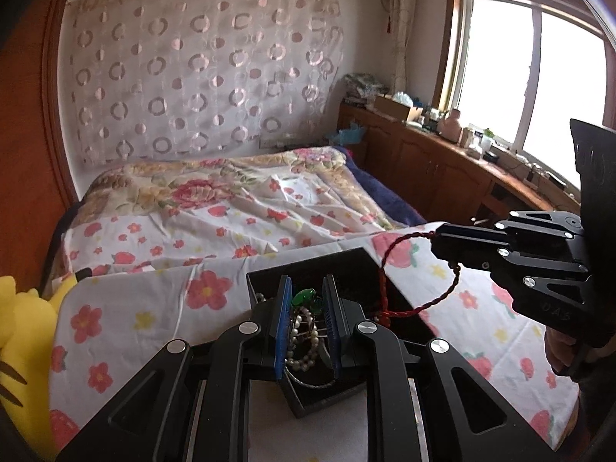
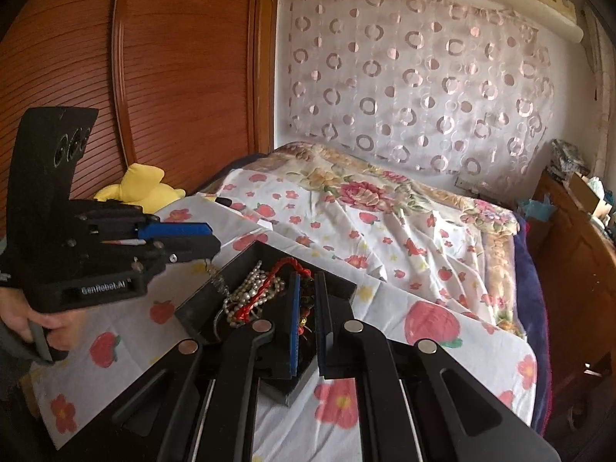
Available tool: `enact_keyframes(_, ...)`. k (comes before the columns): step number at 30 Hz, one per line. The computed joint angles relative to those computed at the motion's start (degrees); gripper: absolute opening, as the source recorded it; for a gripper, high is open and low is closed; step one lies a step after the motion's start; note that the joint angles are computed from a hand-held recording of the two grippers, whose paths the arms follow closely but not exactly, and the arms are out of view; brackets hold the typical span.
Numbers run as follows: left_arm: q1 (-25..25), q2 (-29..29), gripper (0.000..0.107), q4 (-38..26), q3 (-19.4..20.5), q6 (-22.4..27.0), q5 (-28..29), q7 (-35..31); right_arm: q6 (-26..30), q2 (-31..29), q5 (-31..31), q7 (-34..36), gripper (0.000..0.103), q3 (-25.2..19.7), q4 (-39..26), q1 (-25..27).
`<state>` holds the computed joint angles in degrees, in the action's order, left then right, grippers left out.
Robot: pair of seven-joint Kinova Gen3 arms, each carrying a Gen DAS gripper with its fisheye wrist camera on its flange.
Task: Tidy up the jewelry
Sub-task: 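Lower the chain into the black box with the left tool while the right tool drops the red bracelet in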
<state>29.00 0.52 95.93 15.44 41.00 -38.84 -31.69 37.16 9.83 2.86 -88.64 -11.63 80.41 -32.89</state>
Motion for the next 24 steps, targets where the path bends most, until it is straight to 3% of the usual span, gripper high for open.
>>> enact_keyframes(5,-0.5,0.7,0.016,0.7,-1.0,-1.4,0.9,-0.1,0.9,3.2,0.4,0.4,0.008,0.4,-2.2,-0.5)
enact_keyframes(9,-0.9,-0.1,0.033,1.5,-1.2,-1.7,0.8,0.2,1.1,4.4,-0.2,0.9,0.008,0.6,-2.7,-0.4)
enact_keyframes(17,-2.4,-2.0,0.041,3.6,0.0,-1.5,0.8,1.7,1.0,5.6,-0.2,0.6,0.009,1.1,-3.8,-0.8)
enact_keyframes(20,-2.7,-2.8,0.05,4.5,0.8,-1.2,0.6,2.6,0.5,5.7,-0.5,0.8,0.01,1.0,-3.7,-0.7)
enact_keyframes(22,-3.2,-3.7,0.05,5.5,1.1,-1.7,1.0,2.8,0.6,5.9,0.3,0.2,0.019,1.5,-4.0,-1.2)
enact_keyframes(24,-3.6,-4.3,0.051,6.2,1.9,-1.8,1.2,3.3,0.1,5.6,0.2,0.1,0.042,1.4,-3.5,-0.9)
